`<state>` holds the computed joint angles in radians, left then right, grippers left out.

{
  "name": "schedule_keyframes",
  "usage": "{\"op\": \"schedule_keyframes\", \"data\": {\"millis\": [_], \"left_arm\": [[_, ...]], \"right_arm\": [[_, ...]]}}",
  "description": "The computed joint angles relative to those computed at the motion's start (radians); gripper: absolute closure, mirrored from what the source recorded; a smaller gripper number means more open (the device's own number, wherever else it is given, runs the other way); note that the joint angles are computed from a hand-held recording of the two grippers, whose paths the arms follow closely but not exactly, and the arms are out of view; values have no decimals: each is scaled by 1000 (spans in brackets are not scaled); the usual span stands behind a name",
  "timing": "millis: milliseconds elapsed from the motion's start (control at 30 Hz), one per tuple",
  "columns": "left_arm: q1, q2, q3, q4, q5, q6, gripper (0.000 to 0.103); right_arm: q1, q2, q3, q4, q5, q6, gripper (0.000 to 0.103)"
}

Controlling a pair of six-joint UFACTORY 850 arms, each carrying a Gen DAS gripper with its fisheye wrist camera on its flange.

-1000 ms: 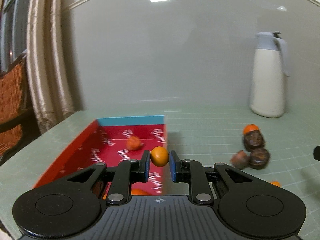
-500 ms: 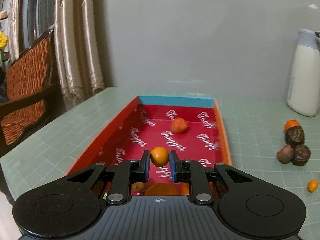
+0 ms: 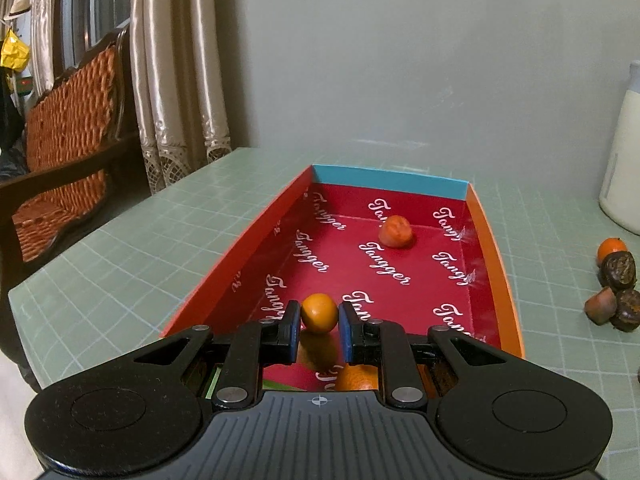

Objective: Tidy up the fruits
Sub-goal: 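Carry the kumquat over the red box and open the left gripper, then move the right tool to another small kumquat and close on it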

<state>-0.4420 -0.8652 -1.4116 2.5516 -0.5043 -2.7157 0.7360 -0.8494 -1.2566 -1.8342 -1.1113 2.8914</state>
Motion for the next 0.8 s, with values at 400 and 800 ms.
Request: {"op": "schedule_keyframes", "data": {"millis": [400,800], "left_arm": [[12,39,70,49,-95,-78,25],[19,87,160,166,-185,-146,19]], "right_arm": [[-2,-19,-34,-17,32,-21,0],[4,-25,-42,-18,45,-38,0]]}}
